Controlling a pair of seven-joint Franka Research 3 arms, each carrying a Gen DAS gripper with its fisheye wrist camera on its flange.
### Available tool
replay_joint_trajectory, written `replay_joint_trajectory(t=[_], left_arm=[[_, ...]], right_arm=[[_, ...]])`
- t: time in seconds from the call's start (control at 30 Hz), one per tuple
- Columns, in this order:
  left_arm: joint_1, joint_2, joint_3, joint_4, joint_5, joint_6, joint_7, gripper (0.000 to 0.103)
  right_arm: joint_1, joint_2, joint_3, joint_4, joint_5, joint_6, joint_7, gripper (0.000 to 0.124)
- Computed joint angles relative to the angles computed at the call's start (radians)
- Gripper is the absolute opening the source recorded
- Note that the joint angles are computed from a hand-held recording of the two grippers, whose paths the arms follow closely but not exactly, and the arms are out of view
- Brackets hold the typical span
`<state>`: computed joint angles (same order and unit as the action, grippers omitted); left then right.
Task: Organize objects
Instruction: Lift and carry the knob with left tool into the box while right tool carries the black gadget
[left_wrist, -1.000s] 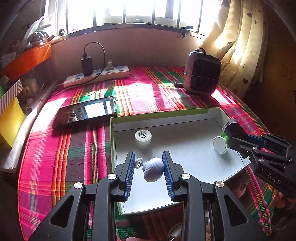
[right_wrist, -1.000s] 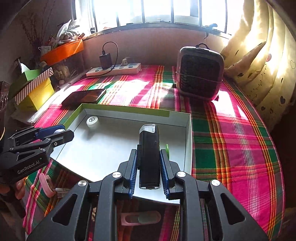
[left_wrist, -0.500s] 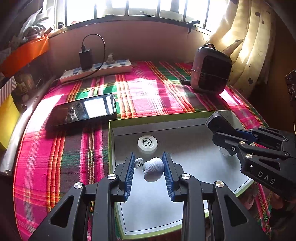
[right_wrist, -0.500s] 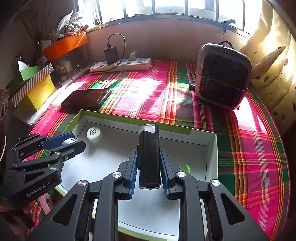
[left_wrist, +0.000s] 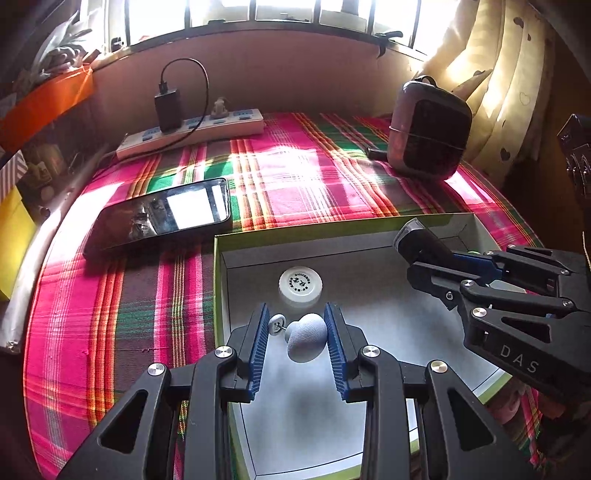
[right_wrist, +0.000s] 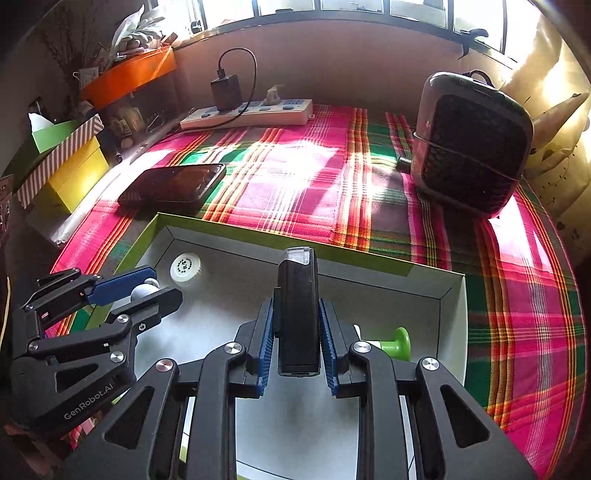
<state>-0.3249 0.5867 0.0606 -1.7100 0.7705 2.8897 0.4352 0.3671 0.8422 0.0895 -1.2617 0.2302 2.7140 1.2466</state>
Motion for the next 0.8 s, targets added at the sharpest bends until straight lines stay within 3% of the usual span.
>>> replay_joint_trajectory(t=[0.27, 0.8], left_arm=[[0.008, 0.018, -0.016, 0.026, -0.018, -0.02, 0.037, 0.029], [-0.009, 0.032, -0.002, 0.042, -0.012, -0.03, 0.043, 0.029]], right_arm=[[0.016, 0.034, -0.014, 0.049, -0.017, -0.041, 0.01, 0.024], [0.025, 0.044, -0.028, 0.049, -0.051, -0.016, 0.025, 0.024]])
